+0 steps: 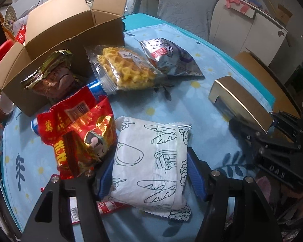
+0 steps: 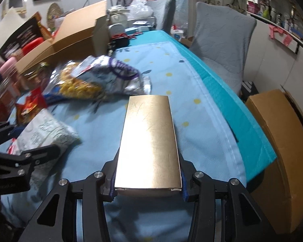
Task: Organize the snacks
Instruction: 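Lift both held items and carry them over the open cardboard box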
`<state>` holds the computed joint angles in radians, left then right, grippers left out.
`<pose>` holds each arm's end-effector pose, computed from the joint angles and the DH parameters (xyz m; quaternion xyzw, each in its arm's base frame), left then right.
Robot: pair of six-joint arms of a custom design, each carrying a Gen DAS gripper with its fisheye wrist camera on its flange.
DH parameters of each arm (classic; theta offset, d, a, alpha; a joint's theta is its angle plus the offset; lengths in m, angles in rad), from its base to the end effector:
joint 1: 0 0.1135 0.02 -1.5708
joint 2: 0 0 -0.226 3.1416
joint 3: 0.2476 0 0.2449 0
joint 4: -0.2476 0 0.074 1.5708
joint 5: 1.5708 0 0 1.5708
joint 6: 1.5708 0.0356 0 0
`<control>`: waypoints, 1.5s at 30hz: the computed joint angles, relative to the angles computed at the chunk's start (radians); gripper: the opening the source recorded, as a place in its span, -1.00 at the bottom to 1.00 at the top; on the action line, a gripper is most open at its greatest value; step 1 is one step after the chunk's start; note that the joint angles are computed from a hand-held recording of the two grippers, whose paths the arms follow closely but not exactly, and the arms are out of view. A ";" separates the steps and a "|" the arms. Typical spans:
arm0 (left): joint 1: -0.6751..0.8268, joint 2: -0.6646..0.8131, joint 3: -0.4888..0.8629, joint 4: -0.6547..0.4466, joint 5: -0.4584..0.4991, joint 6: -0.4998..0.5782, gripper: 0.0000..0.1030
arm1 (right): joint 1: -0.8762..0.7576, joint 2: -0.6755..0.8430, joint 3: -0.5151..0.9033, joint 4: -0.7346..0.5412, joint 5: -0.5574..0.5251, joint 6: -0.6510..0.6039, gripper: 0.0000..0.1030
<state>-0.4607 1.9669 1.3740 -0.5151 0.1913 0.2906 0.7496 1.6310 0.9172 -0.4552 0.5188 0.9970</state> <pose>0.3430 -0.1778 0.1416 0.3758 0.8933 -0.1120 0.2196 0.2268 0.1870 0.1324 0.1677 0.9336 -0.0136 0.3165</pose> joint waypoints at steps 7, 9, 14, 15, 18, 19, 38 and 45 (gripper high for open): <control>-0.046 0.021 -0.022 0.041 -0.111 0.007 0.40 | 0.014 0.031 0.013 0.026 0.002 -0.015 -0.01; -0.048 0.009 -0.050 0.083 -0.117 0.005 0.41 | 0.011 0.047 0.026 0.027 0.006 -0.025 0.03; -0.031 0.002 -0.072 0.135 -0.089 -0.006 0.10 | 0.006 0.058 0.032 0.034 0.014 -0.039 -0.12; -0.027 0.003 -0.068 0.133 -0.081 -0.008 0.08 | 0.006 0.054 0.028 0.041 0.013 -0.043 -0.13; 0.001 0.013 -0.040 0.105 -0.021 -0.017 0.05 | 0.003 0.025 0.001 0.085 -0.007 -0.060 -0.14; 0.011 0.012 -0.035 0.097 -0.003 -0.016 0.04 | 0.001 0.020 -0.002 0.097 -0.015 -0.065 -0.14; 0.174 -0.122 0.043 0.060 0.208 -0.007 0.04 | -0.017 0.012 0.185 0.127 -0.031 -0.285 -0.14; 0.201 -0.090 0.144 0.101 0.206 -0.038 0.04 | -0.046 0.088 0.367 0.101 -0.011 -0.425 -0.14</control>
